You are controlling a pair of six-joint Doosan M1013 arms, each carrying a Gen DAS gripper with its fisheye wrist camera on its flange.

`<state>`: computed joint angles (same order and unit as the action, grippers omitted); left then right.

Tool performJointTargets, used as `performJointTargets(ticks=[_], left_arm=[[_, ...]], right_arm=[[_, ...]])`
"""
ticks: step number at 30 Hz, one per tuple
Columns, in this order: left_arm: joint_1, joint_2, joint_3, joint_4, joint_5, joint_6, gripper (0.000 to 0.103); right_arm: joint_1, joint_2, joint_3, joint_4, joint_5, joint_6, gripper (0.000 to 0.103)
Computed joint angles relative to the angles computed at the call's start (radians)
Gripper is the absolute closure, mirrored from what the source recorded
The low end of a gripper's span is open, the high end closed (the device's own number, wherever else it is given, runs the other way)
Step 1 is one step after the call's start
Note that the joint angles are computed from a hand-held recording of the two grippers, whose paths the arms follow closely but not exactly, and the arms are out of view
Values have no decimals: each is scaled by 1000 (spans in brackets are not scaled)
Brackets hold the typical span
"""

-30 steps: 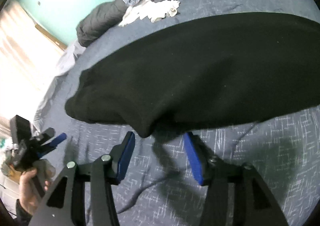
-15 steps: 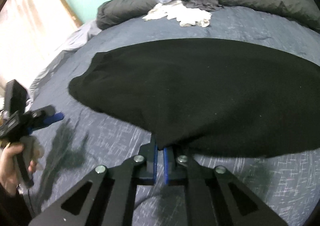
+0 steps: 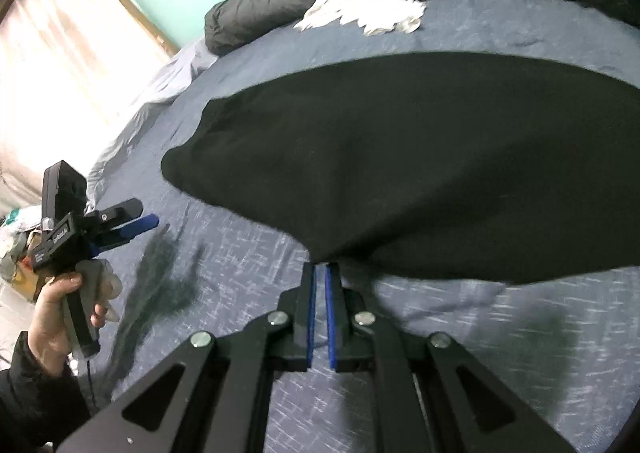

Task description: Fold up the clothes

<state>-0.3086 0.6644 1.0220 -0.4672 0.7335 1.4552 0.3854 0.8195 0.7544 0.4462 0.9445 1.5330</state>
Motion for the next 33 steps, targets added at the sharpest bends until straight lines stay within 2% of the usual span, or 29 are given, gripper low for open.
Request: performJointTargets(ticks=[3, 4, 7, 11, 18, 23, 27, 30, 33], left_arm=[[0, -1, 1, -2, -1, 1, 0], [0, -1, 0, -2, -1, 2, 0], [0, -1, 0, -1, -2, -1, 0], [0, 0, 2, 0, -2, -4, 0], [-1, 1, 2, 7, -2, -10, 0], [-1, 3, -1, 17, -2, -11, 0], [-4, 6, -5, 34, -3, -21, 0], [-6, 6, -4, 56, -12, -35, 0], [-6, 8, -7, 69, -12, -49, 0]], right_arm=[[2, -14, 20, -94, -3, 60, 79], [0, -19, 30, -116, -7, 81, 78], [-9, -32, 58, -156, -15, 147, 78], [-28, -65, 124, -200, -99, 273, 78], [-47, -65, 113, -255, -126, 391, 77], [-54, -34, 16, -289, -91, 327, 71], [-64, 35, -140, -306, 11, 268, 51], [-62, 105, -280, -315, 112, 229, 51], [-56, 135, -326, -287, 141, 185, 51]])
